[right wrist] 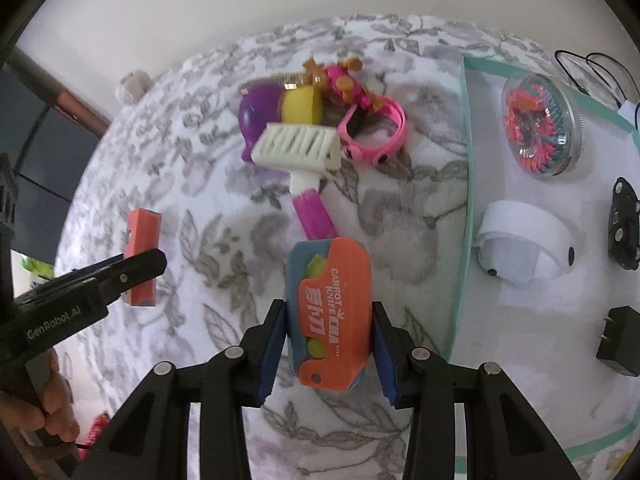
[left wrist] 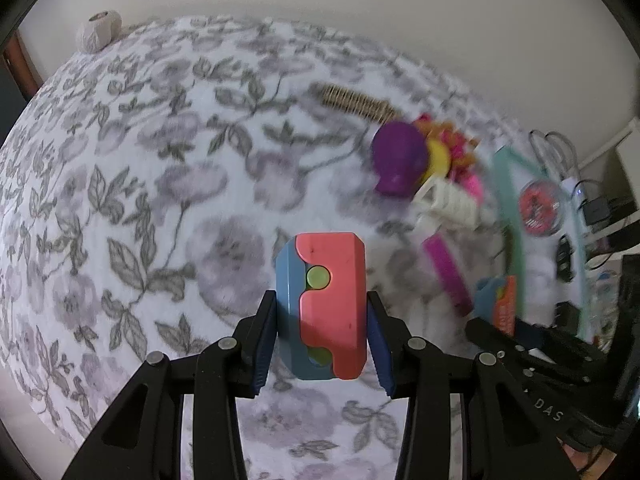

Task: Organize rigid objects
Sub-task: 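Carry both toy knives into the teal-rimmed tray and open both grippers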

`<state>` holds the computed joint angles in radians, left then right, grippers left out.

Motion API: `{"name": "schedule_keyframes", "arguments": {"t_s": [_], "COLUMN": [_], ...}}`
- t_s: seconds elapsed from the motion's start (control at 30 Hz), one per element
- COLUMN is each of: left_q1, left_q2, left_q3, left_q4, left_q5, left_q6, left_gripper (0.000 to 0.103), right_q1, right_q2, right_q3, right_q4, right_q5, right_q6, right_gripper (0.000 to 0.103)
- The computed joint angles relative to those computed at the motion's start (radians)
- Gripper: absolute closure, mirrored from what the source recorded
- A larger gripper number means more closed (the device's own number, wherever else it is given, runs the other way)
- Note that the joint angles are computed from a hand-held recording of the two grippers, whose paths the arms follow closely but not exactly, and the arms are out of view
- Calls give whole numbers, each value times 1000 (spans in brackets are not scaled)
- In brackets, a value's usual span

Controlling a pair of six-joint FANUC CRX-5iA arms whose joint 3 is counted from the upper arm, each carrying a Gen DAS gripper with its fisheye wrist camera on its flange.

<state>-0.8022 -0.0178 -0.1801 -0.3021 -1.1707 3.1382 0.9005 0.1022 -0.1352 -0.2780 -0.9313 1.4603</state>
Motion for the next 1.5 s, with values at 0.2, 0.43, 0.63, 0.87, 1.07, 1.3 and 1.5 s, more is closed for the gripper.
{"name": "schedule_keyframes", "arguments": {"t_s": [0.2, 0.43, 0.63, 0.87, 1.07, 1.3, 1.5], "left_q1": [-57, -82, -89, -99, -98, -83, -69], "left_q2": [-10, 3, 43, 176, 328, 465, 493], "left_q3": [84, 133, 187, 332, 481, 566, 549], "left_q4": [-108, -173, -190, -178, -112, -5, 40], "left_q5": [-65, -65, -34, 1, 38, 57, 65], "left_q6": [49, 62, 26, -109, -278, -395, -399], "left_gripper": [59, 59, 59, 59, 59, 59, 59], "right_q1": [-59, -88, -104, -156, -223, -269, -257], "right_q2": [-61, -158, -229, -281, -299, -255, -235], "right_q3": [13, -24, -77, -142, -165, -177, -254], "right_q4": [-72, -57, 83, 248, 282, 292, 420], "right_q5": [5, 65, 126, 160, 161, 161, 260], "right_q6": [34, -21, -169, -351, -390, -419, -497], "right_gripper": [60, 60, 60, 60, 60, 60, 60]}}
